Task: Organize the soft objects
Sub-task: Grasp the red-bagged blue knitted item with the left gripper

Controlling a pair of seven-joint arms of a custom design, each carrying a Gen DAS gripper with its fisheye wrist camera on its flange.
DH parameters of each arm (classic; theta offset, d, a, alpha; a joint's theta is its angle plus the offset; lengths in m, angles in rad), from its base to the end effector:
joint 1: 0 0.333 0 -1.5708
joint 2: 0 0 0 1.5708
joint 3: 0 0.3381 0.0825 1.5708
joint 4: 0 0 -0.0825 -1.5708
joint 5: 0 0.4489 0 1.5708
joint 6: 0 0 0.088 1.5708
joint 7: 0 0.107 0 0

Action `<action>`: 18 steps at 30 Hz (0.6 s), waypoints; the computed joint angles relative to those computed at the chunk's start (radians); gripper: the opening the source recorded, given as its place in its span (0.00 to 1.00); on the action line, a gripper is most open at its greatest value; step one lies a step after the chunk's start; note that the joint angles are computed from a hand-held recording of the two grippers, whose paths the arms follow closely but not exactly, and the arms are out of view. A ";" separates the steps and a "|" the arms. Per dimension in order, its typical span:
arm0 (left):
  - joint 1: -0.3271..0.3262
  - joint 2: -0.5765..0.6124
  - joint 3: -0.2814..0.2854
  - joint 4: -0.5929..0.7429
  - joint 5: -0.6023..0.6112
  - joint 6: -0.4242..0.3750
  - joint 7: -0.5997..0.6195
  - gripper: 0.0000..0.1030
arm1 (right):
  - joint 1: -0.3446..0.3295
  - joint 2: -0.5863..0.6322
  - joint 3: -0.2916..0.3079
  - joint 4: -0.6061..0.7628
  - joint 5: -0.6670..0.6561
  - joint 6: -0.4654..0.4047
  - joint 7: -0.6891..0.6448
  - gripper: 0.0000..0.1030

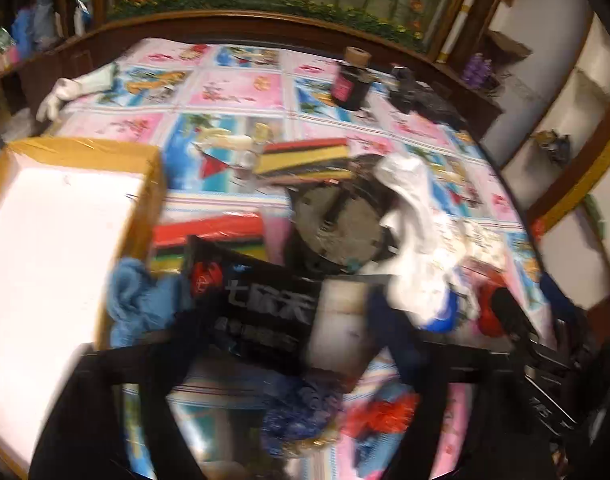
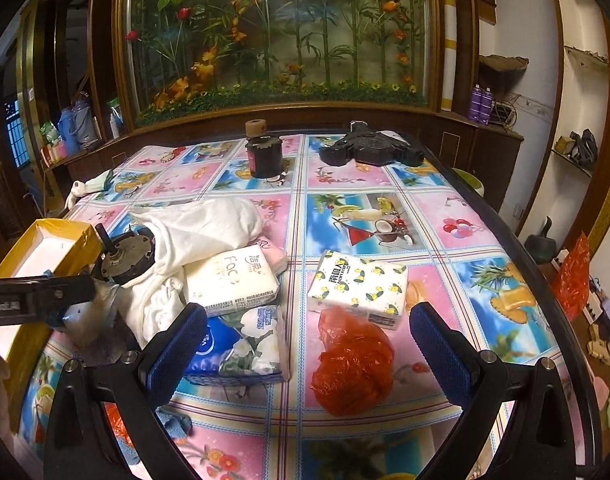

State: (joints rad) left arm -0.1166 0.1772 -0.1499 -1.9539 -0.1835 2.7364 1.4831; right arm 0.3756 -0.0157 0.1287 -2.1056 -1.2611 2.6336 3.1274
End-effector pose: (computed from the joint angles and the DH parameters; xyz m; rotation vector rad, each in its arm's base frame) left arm 0.6760 -0.1725 0.4452 -1.9561 1.9997 -0.8362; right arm 0.5400 0.3253 0.4601 -1.5969 1.7008 -0.9253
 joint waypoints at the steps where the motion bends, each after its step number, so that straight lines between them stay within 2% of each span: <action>1: 0.018 -0.010 -0.019 -0.010 -0.061 -0.006 0.056 0.10 | 0.002 0.000 0.002 0.000 -0.001 -0.006 -0.001 0.99; 2: 0.028 -0.019 -0.031 -0.018 -0.108 -0.004 0.100 0.01 | 0.003 0.001 0.003 0.001 -0.002 -0.011 -0.001 0.99; 8: 0.023 -0.173 -0.052 -0.170 -0.302 0.019 0.389 0.01 | 0.009 0.007 0.003 0.007 0.005 -0.030 -0.017 0.99; 10: 0.006 -0.225 -0.043 -0.223 -0.282 0.043 0.405 0.02 | 0.010 0.007 0.002 0.007 0.007 -0.029 -0.018 0.99; 11: 0.001 -0.234 -0.037 -0.233 -0.268 0.051 0.400 0.04 | 0.009 0.007 0.001 0.006 0.010 -0.026 -0.020 0.99; 13: 0.005 -0.229 -0.026 -0.227 -0.205 0.053 0.346 0.16 | 0.009 0.009 0.000 0.007 0.020 -0.022 -0.026 0.99; 15: 0.015 -0.215 -0.015 -0.214 -0.160 0.053 0.286 0.37 | 0.009 0.008 -0.001 0.006 0.024 -0.021 -0.031 0.99; 18: 0.020 -0.214 -0.004 -0.216 -0.153 0.039 0.287 0.38 | 0.008 0.008 -0.001 0.006 0.024 -0.022 -0.029 0.99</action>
State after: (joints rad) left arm -0.0966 -0.0365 -0.1535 -2.1700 -0.3365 2.7759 1.7705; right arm 0.3840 -0.0080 0.1274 -2.1000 -1.2373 2.6114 3.0985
